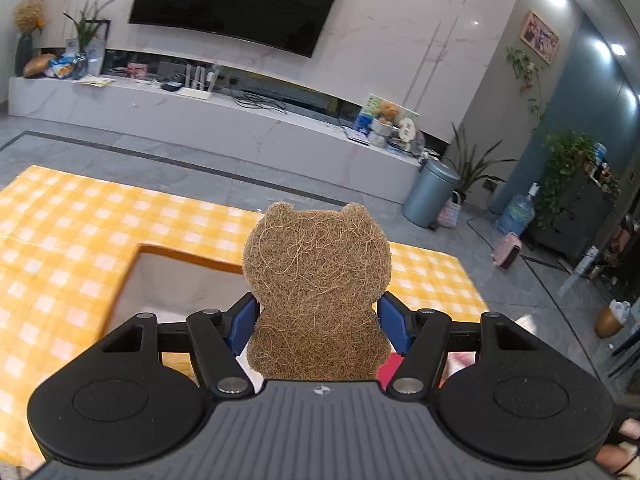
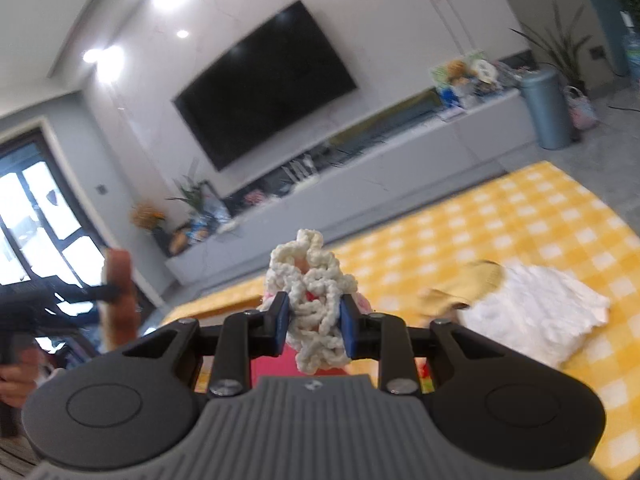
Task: Organize soft objects
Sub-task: 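Carry the sponge bear and knit hat over the open box with both tools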
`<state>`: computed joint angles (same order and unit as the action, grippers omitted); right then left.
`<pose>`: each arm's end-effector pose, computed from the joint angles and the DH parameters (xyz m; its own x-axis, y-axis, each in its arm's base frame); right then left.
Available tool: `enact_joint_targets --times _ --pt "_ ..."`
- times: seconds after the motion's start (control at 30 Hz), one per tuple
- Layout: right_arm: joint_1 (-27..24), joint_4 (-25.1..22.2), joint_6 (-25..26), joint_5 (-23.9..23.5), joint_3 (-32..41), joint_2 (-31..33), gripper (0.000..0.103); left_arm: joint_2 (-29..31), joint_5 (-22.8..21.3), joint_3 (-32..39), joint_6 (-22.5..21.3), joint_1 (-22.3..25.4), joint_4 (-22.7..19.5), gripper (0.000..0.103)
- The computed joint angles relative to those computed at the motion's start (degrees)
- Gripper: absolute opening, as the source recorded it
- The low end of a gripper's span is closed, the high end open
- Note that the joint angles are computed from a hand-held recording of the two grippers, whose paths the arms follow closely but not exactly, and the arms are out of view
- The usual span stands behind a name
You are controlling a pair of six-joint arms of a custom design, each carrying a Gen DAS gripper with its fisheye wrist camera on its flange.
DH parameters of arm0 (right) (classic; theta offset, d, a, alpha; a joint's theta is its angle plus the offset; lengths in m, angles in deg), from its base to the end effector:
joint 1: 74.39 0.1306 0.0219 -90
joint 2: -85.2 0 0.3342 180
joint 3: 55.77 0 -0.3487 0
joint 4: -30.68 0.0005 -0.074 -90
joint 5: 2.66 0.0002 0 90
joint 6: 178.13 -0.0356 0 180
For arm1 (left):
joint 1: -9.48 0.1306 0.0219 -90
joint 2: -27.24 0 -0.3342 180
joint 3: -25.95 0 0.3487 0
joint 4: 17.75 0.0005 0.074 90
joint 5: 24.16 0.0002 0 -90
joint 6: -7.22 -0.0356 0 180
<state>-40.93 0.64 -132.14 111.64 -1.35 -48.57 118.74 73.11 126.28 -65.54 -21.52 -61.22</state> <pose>0.2041 0.1167 0.3818 -0.3511 0.5270 -0.7740 0.0835 0.8409 0.5347 0.3960 -0.2438 0.4559 -0.6432 0.0435 -0.7645 0.4288 0.8476 -0.3125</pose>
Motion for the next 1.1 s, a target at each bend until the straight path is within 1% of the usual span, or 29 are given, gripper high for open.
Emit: enact_joint_targets --times 0.07,0.17,0.27,0.33,0.4,0.47,0.53,0.6,0.67,0.73,0.83,0.9,0.93,0.97,1.0,1.03,1.1 --pt "1.9 1.3 1.6 0.4 1.7 1.9 0.026 -2.5 -1.6 -3.8 0.3 1.2 1.7 0.075" --pt "4.6 2.6 4.3 0.3 5.1 6.2 0.026 -3.5 -4.6 -6.4 1.4 2.1 2.2 0.075" --pt "6.7 3.6 6.3 0.0 9.2 12.0 0.026 -4.0 -5.2 -8.4 0.4 3.5 3.6 0.075" --pt "8.0 3.5 8.3 1.3 12.7 16.8 0.026 -4.2 -3.9 -9.7 -0.6 4.8 4.7 0.075" --pt "8.7 3.1 10.9 1.5 16.0 21.2 0.026 -3.9 -1.6 -10.5 -0.6 6.3 5.7 0.075" --pt "8.9 2.3 12.2 0.3 19.1 25.1 0.026 -4.1 1.0 -11.4 -0.1 8.0 5.4 0.075" --pt "8.7 1.2 14.6 -1.1 22.4 28.7 0.026 -4.9 3.6 -12.5 -0.6 9.7 5.3 0.075" --pt "8.3 -1.4 16.5 -1.8 26.6 33.1 0.026 -5.4 5.0 -13.5 -1.0 10.7 5.6 0.075" --pt "7.6 -4.8 18.4 -3.2 31.0 37.6 0.026 -5.6 5.4 -13.9 -0.6 11.3 6.0 0.075" --pt "6.6 -9.5 20.5 -4.2 36.3 42.7 0.026 -5.8 5.8 -14.2 0.0 12.0 6.2 0.075" --pt "6.0 -17.8 25.8 -3.3 45.3 51.1 0.026 -5.6 6.7 -14.4 1.0 12.7 6.0 0.075" --pt "4.7 -22.4 29.8 -5.8 50.8 56.3 0.026 -5.2 6.5 -14.3 1.0 12.9 5.6 0.075" --pt "4.4 -23.7 32.2 -5.3 53.0 58.7 0.026 -5.1 6.3 -14.1 1.0 13.1 5.4 0.075" --pt "4.5 -25.4 34.6 -3.9 54.9 60.8 0.026 -5.0 6.2 -14.1 1.2 13.3 5.3 0.075" --pt "4.2 -28.7 36.2 -3.0 58.6 64.0 0.026 -4.8 6.3 -14.0 1.3 13.4 5.3 0.075" --pt "3.8 -31.4 36.9 -3.0 61.4 66.5 0.026 -4.7 6.7 -14.0 1.3 13.7 5.4 0.075" --pt "2.6 -36.4 37.0 -5.1 66.2 70.7 0.026 -4.3 7.6 -13.9 1.4 14.1 5.2 0.075"
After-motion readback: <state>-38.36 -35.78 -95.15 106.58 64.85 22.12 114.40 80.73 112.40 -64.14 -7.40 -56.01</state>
